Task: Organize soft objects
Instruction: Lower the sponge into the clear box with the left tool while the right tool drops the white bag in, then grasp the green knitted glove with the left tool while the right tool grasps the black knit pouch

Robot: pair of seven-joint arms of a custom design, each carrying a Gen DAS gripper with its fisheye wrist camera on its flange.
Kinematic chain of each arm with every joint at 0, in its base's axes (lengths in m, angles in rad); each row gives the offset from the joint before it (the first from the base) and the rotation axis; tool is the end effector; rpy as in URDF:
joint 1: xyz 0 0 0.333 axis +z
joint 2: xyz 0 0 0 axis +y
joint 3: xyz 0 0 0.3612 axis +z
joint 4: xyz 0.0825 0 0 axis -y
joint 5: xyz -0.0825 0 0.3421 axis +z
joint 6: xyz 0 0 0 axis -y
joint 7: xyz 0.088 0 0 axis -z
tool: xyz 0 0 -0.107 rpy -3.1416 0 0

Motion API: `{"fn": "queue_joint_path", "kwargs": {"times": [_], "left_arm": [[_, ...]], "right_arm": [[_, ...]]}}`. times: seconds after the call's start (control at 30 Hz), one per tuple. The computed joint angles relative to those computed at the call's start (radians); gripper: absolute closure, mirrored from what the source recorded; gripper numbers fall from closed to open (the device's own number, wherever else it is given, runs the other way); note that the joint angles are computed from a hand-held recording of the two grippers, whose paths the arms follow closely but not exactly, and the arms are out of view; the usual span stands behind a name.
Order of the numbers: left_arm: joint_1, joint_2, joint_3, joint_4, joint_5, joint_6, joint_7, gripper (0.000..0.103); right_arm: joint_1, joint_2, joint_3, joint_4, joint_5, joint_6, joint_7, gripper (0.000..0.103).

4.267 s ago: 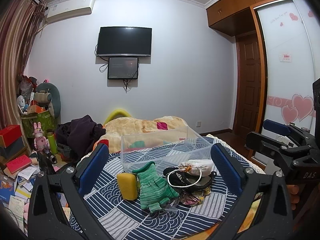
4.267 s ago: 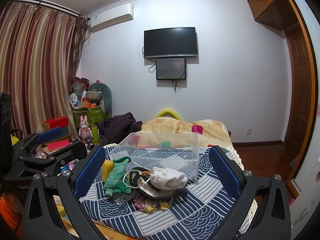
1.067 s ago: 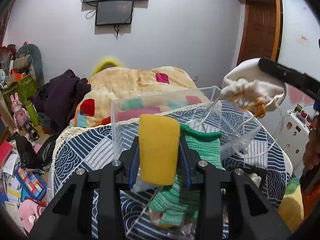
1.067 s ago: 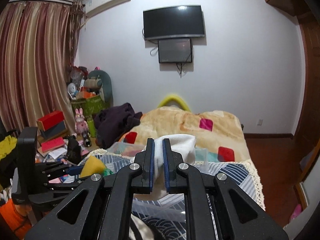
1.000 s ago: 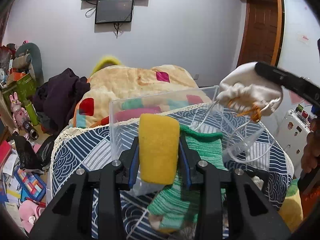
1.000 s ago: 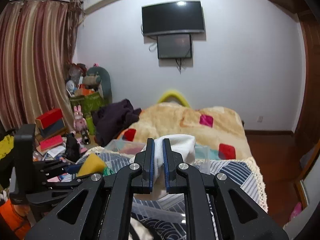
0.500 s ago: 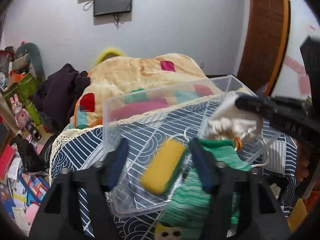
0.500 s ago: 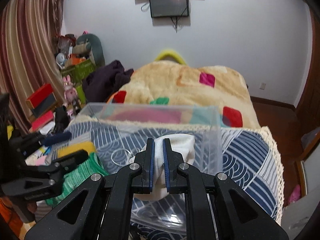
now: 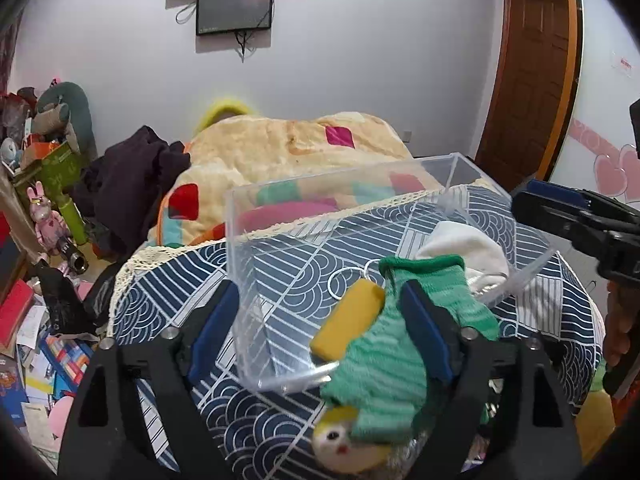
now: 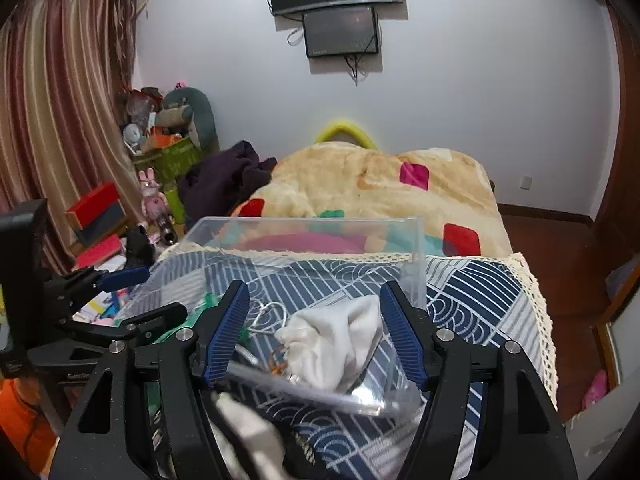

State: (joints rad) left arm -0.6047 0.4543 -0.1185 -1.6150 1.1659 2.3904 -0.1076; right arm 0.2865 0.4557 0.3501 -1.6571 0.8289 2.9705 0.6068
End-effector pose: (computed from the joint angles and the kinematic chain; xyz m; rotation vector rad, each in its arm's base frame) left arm 0.5338 -0.4406 0.4625 -1.8326 1.4857 -0.7777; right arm 0.6130 0.3294 0.4999 -1.9972 0.8897 -0.3291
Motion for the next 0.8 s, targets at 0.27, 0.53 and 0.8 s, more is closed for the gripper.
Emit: {"fn": "queue_joint_path", "kwargs": {"times": [0.27, 0.53, 0.8], "left_arm": [[-0.027, -0.057, -0.023, -0.071, 0.071, -0.027, -0.087, 0.015], [-0.02, -0.073, -0.048, -0.122, 0.126, 0.034, -0.223, 0.015], [-0.021, -0.042, -0.039, -0.105, 0.144, 0.065, -0.293, 0.018]], "right_arm": [[-0.1, -0.092, 0.109, -0.135, 0.263, -0.011, -0.29, 0.026], [-0.09, -0.156, 0.085, -0.243, 0.472, -0.088, -0.489, 0.018], [0.047, -0.118, -0.038, -0.244, 0.381, -0.075, -0.404, 0.017]]}}
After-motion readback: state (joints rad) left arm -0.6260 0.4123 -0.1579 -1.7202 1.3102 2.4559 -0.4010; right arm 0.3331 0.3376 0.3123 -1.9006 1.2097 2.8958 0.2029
